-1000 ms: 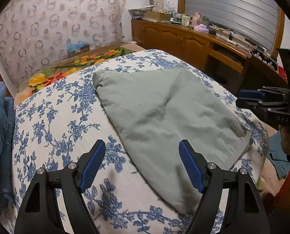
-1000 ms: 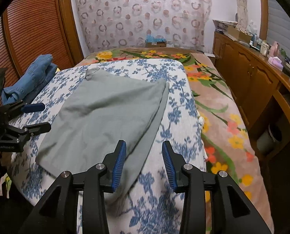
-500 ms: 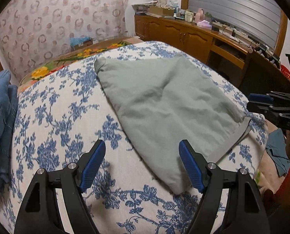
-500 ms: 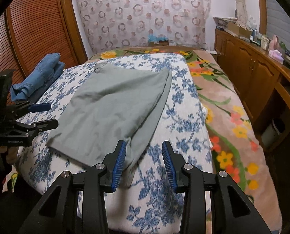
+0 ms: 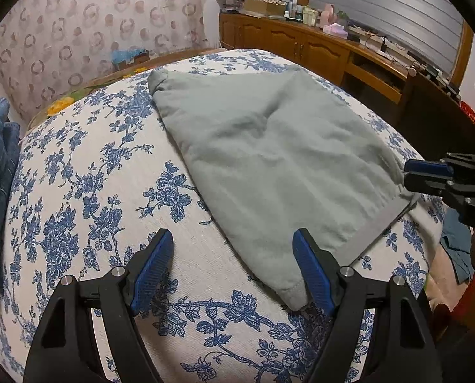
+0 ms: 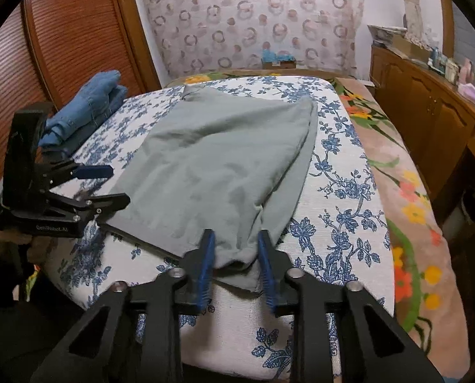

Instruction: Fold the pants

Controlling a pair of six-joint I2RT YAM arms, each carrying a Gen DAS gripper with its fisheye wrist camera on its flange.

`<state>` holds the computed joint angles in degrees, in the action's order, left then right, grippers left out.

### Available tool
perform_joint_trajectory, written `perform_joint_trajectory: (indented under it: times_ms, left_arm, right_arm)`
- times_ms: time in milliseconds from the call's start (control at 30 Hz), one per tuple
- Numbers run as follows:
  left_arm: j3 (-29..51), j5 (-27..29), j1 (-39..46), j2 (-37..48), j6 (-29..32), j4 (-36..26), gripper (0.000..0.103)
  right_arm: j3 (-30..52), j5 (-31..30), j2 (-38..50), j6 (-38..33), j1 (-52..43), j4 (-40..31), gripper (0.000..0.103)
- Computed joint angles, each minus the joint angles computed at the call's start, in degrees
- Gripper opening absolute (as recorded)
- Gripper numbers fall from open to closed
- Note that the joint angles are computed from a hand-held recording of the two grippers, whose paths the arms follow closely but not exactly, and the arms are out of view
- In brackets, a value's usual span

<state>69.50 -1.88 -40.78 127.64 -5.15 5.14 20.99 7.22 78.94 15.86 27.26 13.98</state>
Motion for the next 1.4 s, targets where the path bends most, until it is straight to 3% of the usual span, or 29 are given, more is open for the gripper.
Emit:
perform_joint_trajectory:
  times_ms: [33, 100, 333, 533, 700, 800, 900, 1400]
  left_arm:
    - [-0.07, 0.04, 0.00, 0.00, -0.03, 0.15, 0.078]
    - [-0.29, 0.02, 0.00, -0.03, 0.03, 0.53, 0.078]
    - [-0.42, -0.04, -0.02, -0.03, -0.05, 0.82, 0.078]
    - [-1.27, -0.16, -0.21, -0.87, -0.59, 0.96, 0.078]
    - [-3.90, 1.22, -0.59, -3.02, -0.58, 2.79, 0.078]
    - [-4.75, 3.06, -0.80, -3.64, -0.61, 3.19, 0.065]
    - [-4.75, 4.04, -1.00, -3.39, -0.82, 2.88, 0.054]
    - [-5.86, 3.19, -1.33, -2.97, -1.75, 5.07, 0.053]
  right_arm:
    - [0.00, 0.52, -0.33, -0.03, 0.19, -0.40, 0.011]
    - [-0.70, 0.26, -2.44, -0.11, 0.17, -0.95, 0.009]
    - [-2.75, 3.42, -9.27, 0.77, 3.35, -3.80, 0.007]
    - [-3.22, 2.84, -7.02, 1.92, 2.43, -2.44, 0.007]
    - [-3.11, 3.17, -5.52, 3.00, 1.91, -1.63, 0.024]
    - [-2.44, 3.41, -2.62, 3.47, 1.72, -0.67, 0.032]
    - [-1.73, 2.36, 0.05, 3.58, 0.91, 0.72, 0.032]
    - [-1.98, 0.37, 1.96, 5.40, 1.18, 4.32, 0.030]
